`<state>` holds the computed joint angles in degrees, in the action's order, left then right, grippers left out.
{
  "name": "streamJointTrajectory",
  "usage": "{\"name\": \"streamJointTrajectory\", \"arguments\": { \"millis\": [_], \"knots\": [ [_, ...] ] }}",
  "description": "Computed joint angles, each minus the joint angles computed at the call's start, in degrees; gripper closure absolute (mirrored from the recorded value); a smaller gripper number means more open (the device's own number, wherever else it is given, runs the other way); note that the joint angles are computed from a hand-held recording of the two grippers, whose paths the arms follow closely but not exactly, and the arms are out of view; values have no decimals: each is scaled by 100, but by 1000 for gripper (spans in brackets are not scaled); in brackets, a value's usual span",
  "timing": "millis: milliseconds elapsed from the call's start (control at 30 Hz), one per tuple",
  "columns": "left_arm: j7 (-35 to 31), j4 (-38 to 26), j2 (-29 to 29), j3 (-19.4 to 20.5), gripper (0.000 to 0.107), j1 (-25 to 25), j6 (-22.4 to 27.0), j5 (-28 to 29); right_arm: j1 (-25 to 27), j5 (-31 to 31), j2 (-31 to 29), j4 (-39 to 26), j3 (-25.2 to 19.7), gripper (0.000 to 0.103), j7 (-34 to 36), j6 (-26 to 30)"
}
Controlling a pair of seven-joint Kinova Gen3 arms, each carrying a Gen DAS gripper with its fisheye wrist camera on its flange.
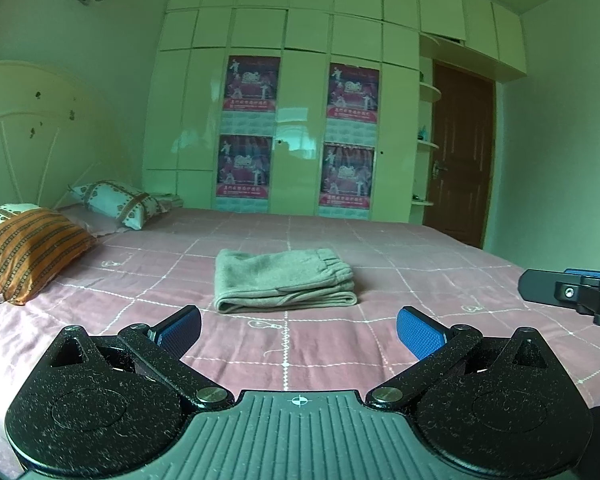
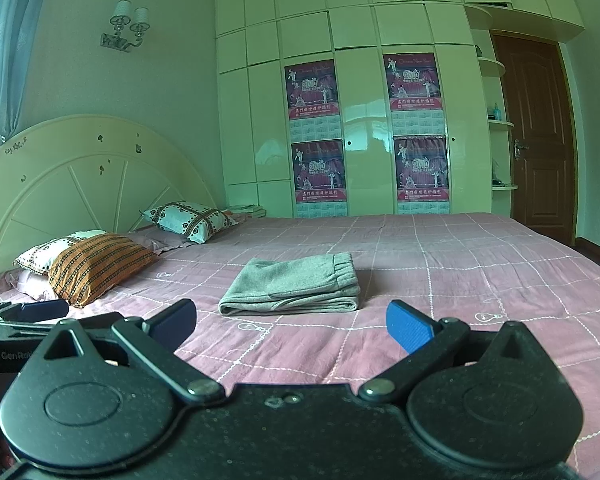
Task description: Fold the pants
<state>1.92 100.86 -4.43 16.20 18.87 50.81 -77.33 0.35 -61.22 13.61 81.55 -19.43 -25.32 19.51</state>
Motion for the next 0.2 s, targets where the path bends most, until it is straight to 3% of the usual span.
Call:
{"name": "streamJointTrajectory", "arguments": {
  "millis": [200],
  "knots": [
    [-112, -5, -45, -8, 4, -30, -78, 124, 42, -56, 30, -6, 1, 7, 73, 37]
  ]
}}
